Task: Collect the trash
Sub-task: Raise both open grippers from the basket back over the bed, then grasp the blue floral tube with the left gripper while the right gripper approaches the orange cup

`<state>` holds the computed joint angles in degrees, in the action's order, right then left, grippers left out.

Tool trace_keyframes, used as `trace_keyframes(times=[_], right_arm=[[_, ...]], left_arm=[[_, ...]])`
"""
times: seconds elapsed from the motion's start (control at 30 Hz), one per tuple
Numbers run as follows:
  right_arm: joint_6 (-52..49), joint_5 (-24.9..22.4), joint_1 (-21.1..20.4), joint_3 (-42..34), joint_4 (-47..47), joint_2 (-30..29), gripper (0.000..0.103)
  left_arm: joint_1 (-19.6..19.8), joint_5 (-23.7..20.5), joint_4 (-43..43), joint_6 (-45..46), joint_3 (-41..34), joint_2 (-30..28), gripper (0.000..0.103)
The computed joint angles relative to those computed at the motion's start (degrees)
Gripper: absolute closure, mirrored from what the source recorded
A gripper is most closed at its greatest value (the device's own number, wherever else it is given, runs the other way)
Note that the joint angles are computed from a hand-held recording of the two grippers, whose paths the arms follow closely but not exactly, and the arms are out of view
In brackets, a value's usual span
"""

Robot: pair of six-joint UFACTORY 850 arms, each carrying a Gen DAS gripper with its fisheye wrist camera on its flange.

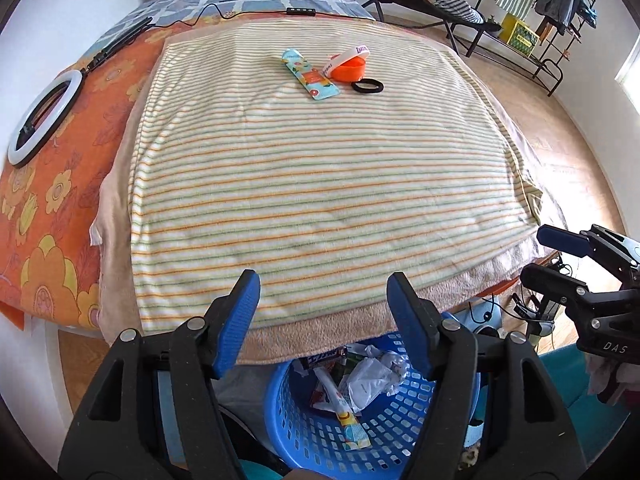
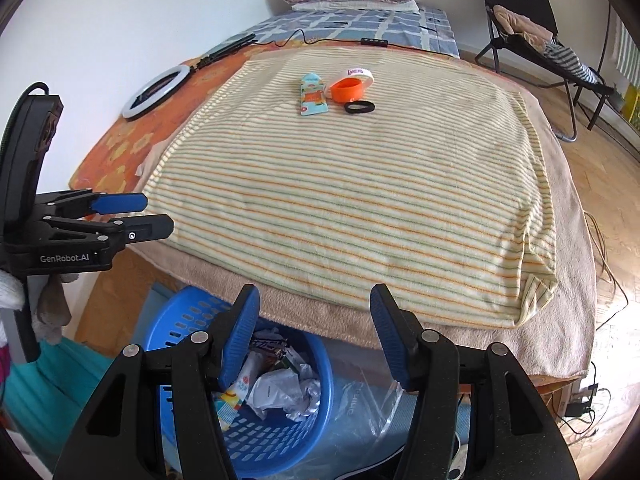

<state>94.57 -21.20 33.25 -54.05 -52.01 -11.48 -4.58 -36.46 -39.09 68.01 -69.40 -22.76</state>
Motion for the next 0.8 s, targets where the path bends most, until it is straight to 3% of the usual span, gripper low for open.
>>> trace_keyframes(times=[0.23, 0.43, 0.6, 0.7, 0.8], right_arm=[[-1.2, -2.1, -4.1, -3.4, -2.2, -0.7, 0.046], [-5.2, 4.5, -10.8, -5.7, 3.5, -1.4, 0.046], [-8.3, 7.2, -14.4, -9.2, 5.9, -4.0, 0.046], [-14.4, 9.6, -16.3, -11.4, 11.6, -5.9, 0.046], [-25.7, 12.0, -18.4, -13.4, 23.5, -7.8, 0.046]], left_arm=[[-1.8, -1.5, -1.3, -3.0, -7.4, -4.7, 0.035], [-3.3, -3.4, -1.4, -7.2, -15.4, -10.0, 0.035], [-4.3, -5.7, -0.6, -12.7, -24.0, -16.1, 0.035], [-4.8, -6.6, 0.2, -15.7, -29.6, -19.9, 0.035], [-5.2, -8.7, 0.9, -19.2, -36.4, -24.5, 0.04]])
